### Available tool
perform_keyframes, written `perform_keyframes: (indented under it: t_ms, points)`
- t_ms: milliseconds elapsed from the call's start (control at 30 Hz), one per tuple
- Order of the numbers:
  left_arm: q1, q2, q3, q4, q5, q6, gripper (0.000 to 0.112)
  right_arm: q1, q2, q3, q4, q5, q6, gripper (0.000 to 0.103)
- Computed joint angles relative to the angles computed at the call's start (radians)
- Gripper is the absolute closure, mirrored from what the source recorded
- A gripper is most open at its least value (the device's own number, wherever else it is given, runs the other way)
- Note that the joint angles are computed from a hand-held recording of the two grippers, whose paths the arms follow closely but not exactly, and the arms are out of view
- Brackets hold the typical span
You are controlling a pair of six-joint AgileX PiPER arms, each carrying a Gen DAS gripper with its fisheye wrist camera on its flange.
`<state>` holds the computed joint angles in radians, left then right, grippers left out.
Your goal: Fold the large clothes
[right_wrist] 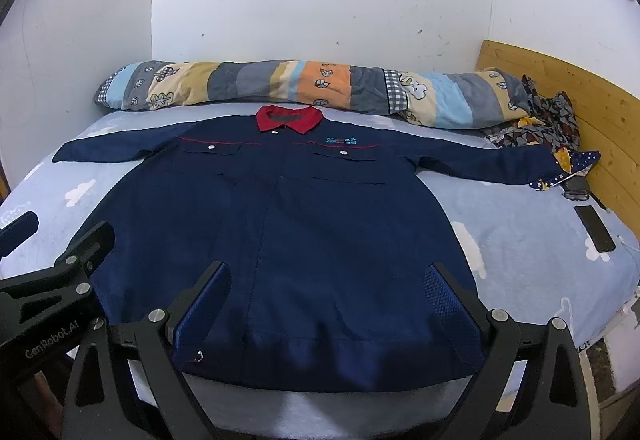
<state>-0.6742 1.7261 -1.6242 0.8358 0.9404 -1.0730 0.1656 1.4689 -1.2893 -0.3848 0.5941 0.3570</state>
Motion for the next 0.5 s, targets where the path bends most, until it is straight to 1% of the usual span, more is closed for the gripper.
perform_keyframes:
  t_ms: [200, 267, 333, 367, 500]
  points:
    - [-0.006, 0.008, -0.012, 0.003, 0.011, 0.027, 0.009, -0.011, 0.000, 0.002, -0.003, 0.001, 0.003, 0.005]
    - [-0.008, 0.001, 0.001, -0.004, 0.000, 0.012, 0.009, -0.008, 0.000, 0.005, -0.011, 0.003, 0.011, 0.005]
    - [-0.017, 0.003, 0.010, 0.025, 0.001, -0.018, 0.009, -0.007, 0.000, 0.006, -0.014, 0.001, 0.014, 0.005]
    - [-0.030, 0.008, 0.020, 0.070, -0.002, -0.065, 0.009, -0.006, 0.000, 0.006, -0.018, 0.001, 0.016, 0.005]
    - [-0.029, 0.010, 0.014, 0.063, 0.008, -0.061, 0.009, -0.014, -0.002, 0.010, -0.010, -0.002, 0.007, 0.005]
